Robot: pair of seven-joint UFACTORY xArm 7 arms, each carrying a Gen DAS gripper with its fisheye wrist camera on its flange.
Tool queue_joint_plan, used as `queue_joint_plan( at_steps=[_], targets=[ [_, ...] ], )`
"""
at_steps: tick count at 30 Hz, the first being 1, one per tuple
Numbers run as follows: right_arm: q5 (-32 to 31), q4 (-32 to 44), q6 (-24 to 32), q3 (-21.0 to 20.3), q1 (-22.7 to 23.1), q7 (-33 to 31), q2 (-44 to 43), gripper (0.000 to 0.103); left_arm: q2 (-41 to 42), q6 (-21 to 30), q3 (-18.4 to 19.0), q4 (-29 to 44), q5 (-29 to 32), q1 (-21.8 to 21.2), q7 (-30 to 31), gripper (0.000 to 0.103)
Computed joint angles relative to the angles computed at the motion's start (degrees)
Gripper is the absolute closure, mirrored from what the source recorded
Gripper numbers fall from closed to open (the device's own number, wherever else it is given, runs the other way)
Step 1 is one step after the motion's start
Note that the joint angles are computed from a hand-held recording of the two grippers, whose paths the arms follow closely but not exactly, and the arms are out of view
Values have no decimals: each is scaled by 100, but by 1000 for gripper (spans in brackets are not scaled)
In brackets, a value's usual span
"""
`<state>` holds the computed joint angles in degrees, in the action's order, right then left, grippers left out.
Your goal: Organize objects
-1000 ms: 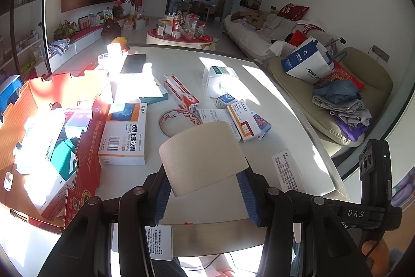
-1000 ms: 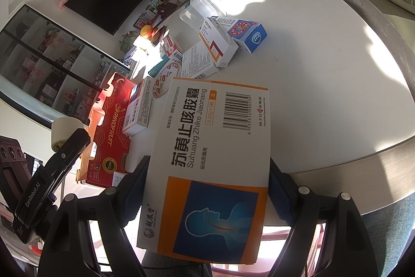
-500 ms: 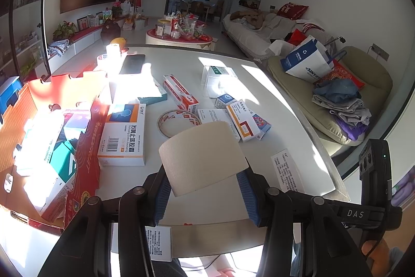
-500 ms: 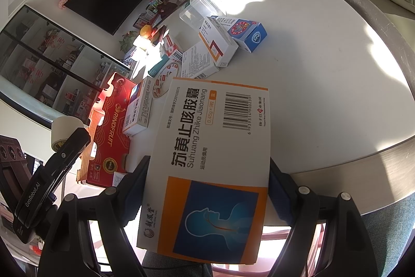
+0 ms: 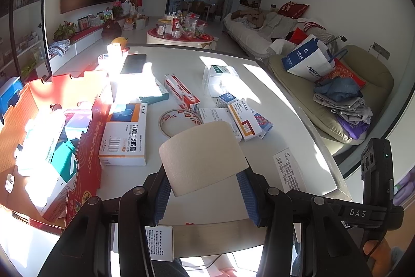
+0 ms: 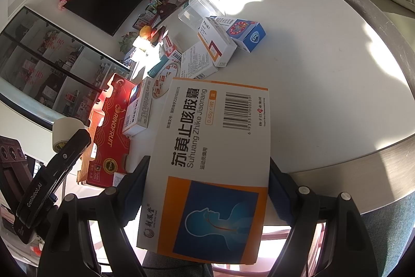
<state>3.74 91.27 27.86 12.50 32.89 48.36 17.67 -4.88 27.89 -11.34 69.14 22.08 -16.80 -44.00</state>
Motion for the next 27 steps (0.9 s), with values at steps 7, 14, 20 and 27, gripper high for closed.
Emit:
queue_joint_plan(
  at_steps=[7, 14, 20, 27],
  targets=[
    [23, -20, -3, 4, -5, 20, -6, 21, -6, 59, -4, -15, 91, 16, -68, 50],
    [37, -43, -14, 10, -14, 5, -13, 21, 0, 101, -12, 3, 211, 4, -107, 50],
    [34, -57, -16, 6, -12, 15, -24, 21, 5, 115, -8, 12, 216, -2, -99, 50],
    [3, -107, -32, -3, 0, 65, -59, 21, -5, 111, -4, -1, 198, 1, -82, 50]
  ],
)
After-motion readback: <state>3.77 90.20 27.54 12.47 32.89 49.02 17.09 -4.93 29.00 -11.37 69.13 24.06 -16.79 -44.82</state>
